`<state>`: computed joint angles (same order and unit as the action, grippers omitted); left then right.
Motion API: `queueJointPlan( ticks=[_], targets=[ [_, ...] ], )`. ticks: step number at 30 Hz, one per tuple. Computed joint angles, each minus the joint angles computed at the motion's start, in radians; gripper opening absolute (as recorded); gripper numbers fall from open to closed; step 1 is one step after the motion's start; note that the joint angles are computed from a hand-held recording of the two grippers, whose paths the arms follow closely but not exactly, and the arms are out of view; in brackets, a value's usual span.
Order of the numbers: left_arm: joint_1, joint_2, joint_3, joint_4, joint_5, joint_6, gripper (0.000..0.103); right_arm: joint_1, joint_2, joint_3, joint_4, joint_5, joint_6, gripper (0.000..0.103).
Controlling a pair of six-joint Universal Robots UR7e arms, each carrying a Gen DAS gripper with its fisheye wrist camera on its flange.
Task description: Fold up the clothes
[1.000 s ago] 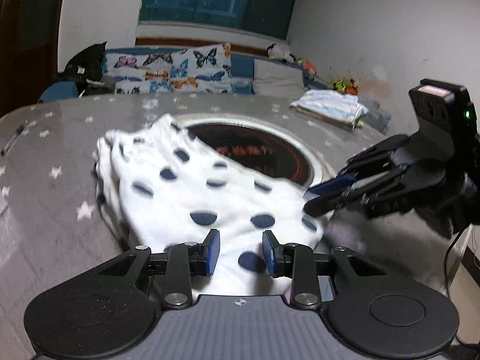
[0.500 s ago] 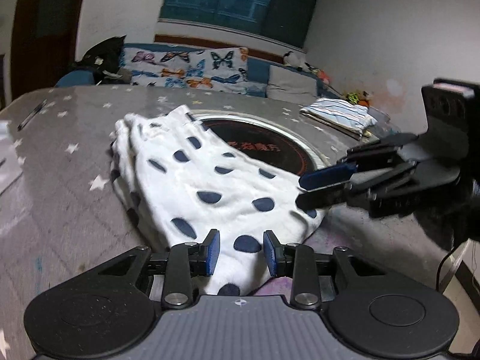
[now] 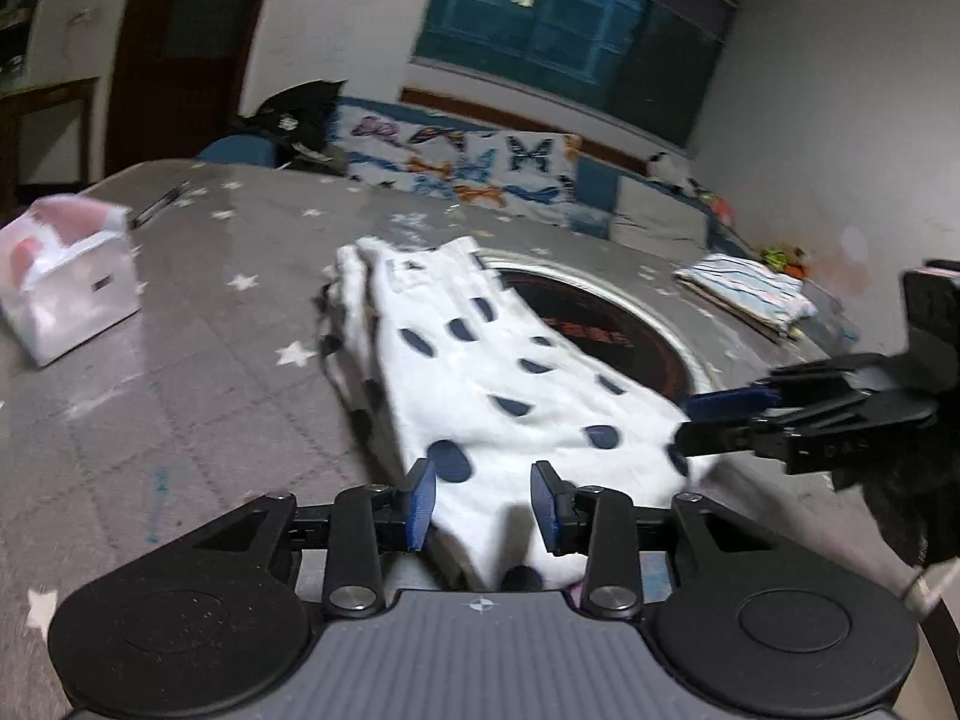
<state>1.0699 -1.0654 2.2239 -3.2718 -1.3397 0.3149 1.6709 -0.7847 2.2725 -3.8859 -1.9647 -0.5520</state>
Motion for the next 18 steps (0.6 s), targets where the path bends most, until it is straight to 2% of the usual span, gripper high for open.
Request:
queueJointPlan(
  ticks=[8,11,12,13,18],
  targets=[
    [-0.007,-0.005,0.002,0.055,0.031,-0.033,0.041,0.004,0.000,0.017,-0.032,0.010,-0.005,0.043],
    [-0.010,-0.002,0.002,0.073,0.029,-0.039,0.038,0.006,0.002,0.022,-0.041,0.008,-0.008,0.046],
    [-0.013,-0.001,0.002,0.078,0.028,-0.038,0.034,0.007,0.002,0.023,-0.044,0.008,-0.009,0.051],
    [-0.014,-0.001,0.002,0.085,0.023,-0.039,0.026,0.008,0.003,0.024,-0.048,0.008,-0.012,0.052],
    [-0.027,0.005,0.006,0.107,0.001,-0.041,0.019,0.009,-0.001,0.041,-0.084,0.021,-0.009,0.052]
  ],
)
